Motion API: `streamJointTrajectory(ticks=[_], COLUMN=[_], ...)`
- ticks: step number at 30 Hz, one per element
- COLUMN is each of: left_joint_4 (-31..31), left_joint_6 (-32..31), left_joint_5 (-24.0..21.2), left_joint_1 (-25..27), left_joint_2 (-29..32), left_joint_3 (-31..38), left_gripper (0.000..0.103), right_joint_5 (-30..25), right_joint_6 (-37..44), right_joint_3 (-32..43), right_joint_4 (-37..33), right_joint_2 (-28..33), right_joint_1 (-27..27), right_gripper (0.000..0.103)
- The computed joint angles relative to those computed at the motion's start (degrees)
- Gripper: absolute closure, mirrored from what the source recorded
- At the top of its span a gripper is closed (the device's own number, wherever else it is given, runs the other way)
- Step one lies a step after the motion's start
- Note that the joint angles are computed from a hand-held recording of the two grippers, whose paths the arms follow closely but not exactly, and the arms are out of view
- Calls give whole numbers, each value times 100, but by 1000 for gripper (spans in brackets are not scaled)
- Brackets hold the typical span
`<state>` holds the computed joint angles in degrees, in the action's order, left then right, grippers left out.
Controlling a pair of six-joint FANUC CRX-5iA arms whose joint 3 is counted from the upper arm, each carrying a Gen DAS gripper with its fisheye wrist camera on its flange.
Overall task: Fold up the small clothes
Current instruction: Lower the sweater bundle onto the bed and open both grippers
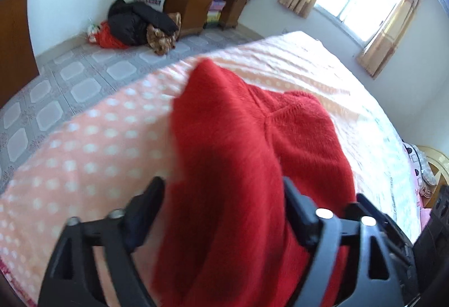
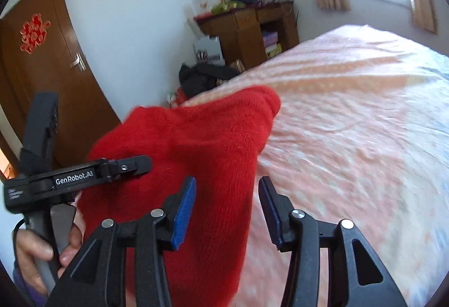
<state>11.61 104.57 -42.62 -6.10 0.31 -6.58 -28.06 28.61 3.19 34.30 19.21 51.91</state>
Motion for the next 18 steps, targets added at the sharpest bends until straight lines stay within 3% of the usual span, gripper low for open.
streamJointTrajectory(ticks=[1,3,6,9,12,16,18], left_joint_4=[-95,13,934,1239,1047,883,830], left_joint_6=[29,-134,-824,-968,-908,-850,-764], left_joint_5=[50,73,423,542,360,627,712], left_joint_1=[18,94,288,223,81,-33,-46], left_joint_2=[-158,-336,-703,-715,-576,-707,-678], left_joint_3=[-122,-331,-1030,-1200,-1068,-1263,-1284], left_gripper=[11,11,11,11,11,11,12], right_joint_5=[124,190,234,403,736,1099,919], right_joint_6=[-340,-424,-394,-671,-178,275,1097], right_joint_3=[-271,-480,-632,-741,-654,-807,-513], right_joint_4=[301,207,-120,-185,-1326,-2285,-3258], right_joint_2=[-153,-307,-375,-331,-361,-504,-408], right_joint_1=[41,119,198,184,114,90,43], right_gripper=[46,46,46,45,42,38,38])
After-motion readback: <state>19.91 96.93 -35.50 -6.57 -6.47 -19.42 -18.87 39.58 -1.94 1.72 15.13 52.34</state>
